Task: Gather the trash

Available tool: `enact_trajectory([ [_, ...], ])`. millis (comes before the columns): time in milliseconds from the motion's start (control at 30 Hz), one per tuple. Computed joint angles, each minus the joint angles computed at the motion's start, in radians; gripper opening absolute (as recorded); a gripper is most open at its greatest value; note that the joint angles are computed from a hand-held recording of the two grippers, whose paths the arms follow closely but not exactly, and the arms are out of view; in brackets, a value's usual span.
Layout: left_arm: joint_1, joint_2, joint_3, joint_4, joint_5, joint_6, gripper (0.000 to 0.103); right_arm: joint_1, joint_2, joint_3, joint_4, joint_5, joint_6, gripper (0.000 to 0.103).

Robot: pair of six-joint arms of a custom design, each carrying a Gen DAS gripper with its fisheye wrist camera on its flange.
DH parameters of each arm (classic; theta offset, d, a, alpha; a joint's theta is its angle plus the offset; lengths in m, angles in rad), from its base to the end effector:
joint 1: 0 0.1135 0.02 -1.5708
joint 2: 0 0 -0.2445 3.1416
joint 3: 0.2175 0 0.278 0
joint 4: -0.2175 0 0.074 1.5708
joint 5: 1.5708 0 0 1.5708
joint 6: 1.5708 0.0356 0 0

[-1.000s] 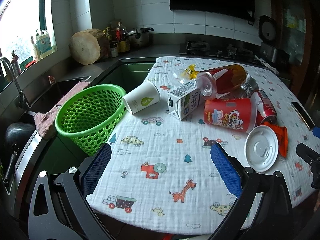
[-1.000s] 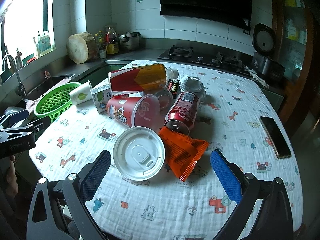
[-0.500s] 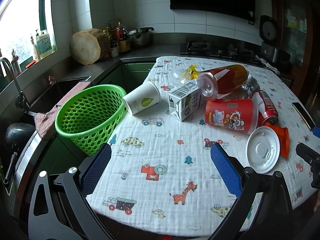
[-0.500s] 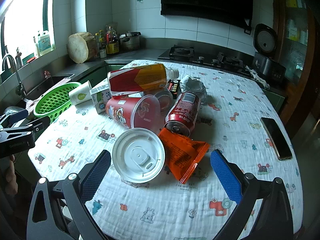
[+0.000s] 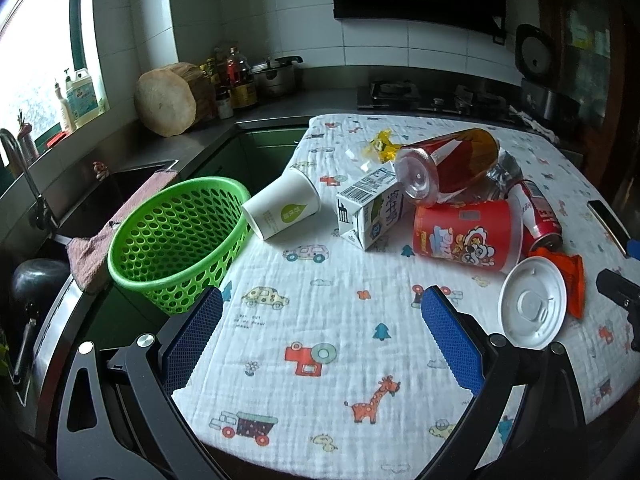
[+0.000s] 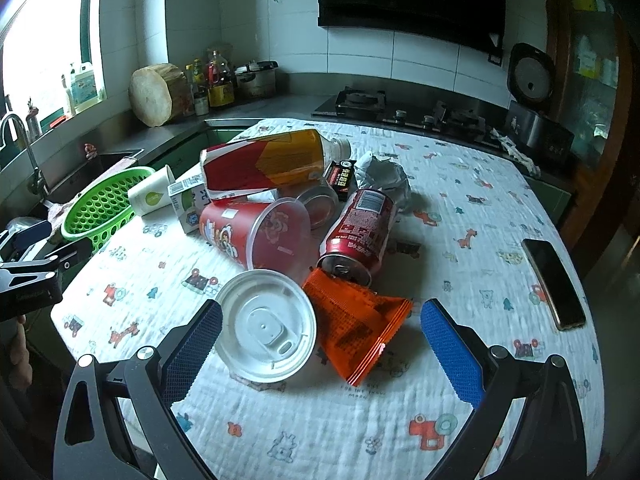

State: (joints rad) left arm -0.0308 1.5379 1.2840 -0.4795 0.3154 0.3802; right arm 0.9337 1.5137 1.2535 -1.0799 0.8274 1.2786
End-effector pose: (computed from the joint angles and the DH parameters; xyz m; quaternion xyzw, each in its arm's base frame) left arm 0.3694 -0.0224 0.2756 0.2466 0.8703 -0.0715 0.4204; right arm 0.2032 0.2306 0.2502 0.2017 0.8881 -0.0847 0.4042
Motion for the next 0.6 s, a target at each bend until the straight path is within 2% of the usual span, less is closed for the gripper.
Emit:
enact_trajectory([
  [433, -0.011, 0.059, 0.074, -0.011, 0.012, 0.001, 0.098, -0.178, -0.11, -0.076, 0.159, -0.131, -0.183, 0.095],
  [600, -0.02, 0.09, 0.114, -0.025, 0.026, 0.001, 0.098, -0.27, -0.113, -0.069, 0.208, -0.216, -0.271, 0.088],
])
